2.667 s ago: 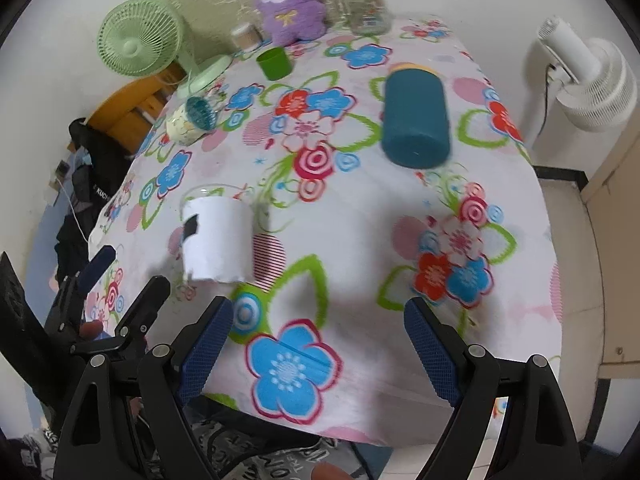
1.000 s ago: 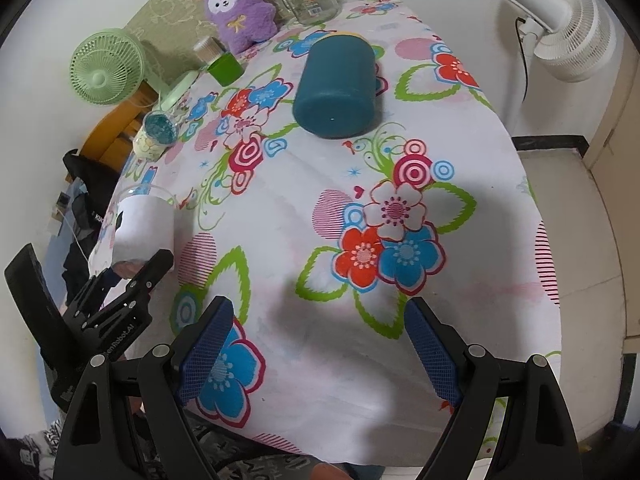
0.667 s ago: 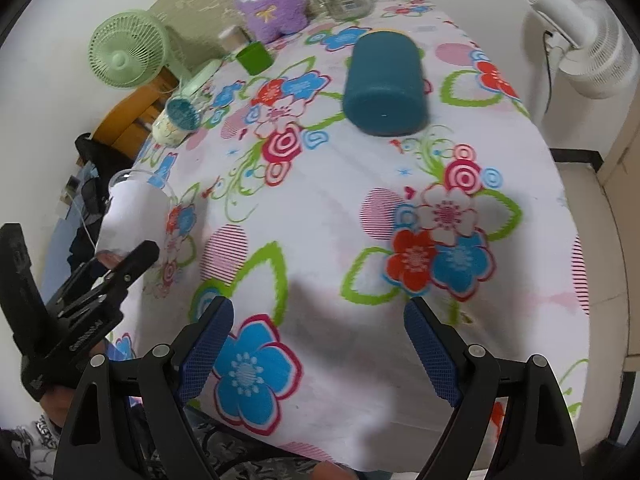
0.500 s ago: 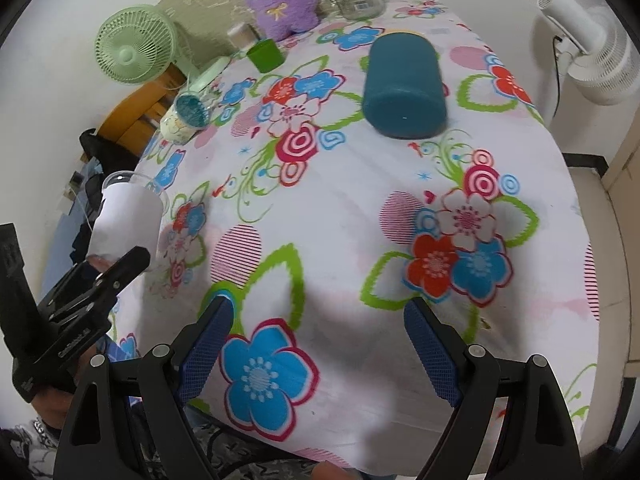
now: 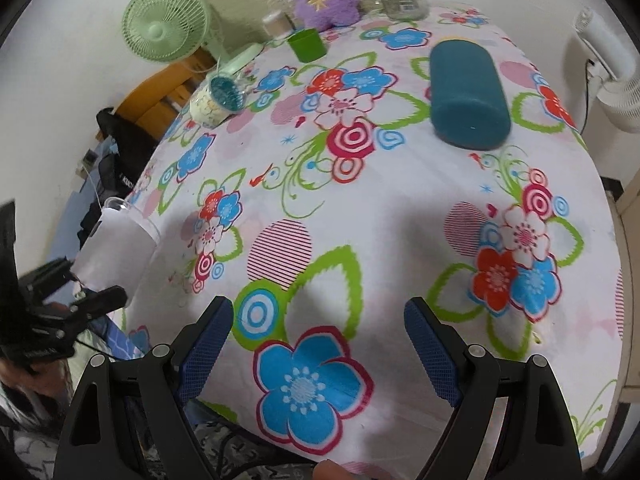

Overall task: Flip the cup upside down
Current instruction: 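Rotate the cup with the left gripper so its open rim faces the table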

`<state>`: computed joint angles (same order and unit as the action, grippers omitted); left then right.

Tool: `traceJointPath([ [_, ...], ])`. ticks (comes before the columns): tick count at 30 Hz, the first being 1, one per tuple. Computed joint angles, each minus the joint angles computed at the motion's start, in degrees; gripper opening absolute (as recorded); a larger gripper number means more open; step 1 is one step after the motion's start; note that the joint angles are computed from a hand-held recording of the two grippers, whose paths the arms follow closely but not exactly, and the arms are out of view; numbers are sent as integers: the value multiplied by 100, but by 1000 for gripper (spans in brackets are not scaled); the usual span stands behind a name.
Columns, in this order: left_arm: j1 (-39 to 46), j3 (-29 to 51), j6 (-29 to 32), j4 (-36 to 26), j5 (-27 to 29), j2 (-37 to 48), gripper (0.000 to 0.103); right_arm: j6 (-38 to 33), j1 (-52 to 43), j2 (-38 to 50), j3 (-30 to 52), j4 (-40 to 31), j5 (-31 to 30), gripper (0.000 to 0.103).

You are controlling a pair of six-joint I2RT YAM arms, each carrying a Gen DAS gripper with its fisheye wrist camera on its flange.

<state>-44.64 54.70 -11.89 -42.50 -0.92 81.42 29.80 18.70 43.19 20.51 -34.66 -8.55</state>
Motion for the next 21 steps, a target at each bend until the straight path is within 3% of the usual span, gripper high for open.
traceJointPath([
  [12,887,1521,1240,-2031,1029,1137,71,268,834,1073,184,730,351,89],
  [21,1153,2285,1442,-2527,1269,2194,72,405,1333,1651,417,1088,613,89],
])
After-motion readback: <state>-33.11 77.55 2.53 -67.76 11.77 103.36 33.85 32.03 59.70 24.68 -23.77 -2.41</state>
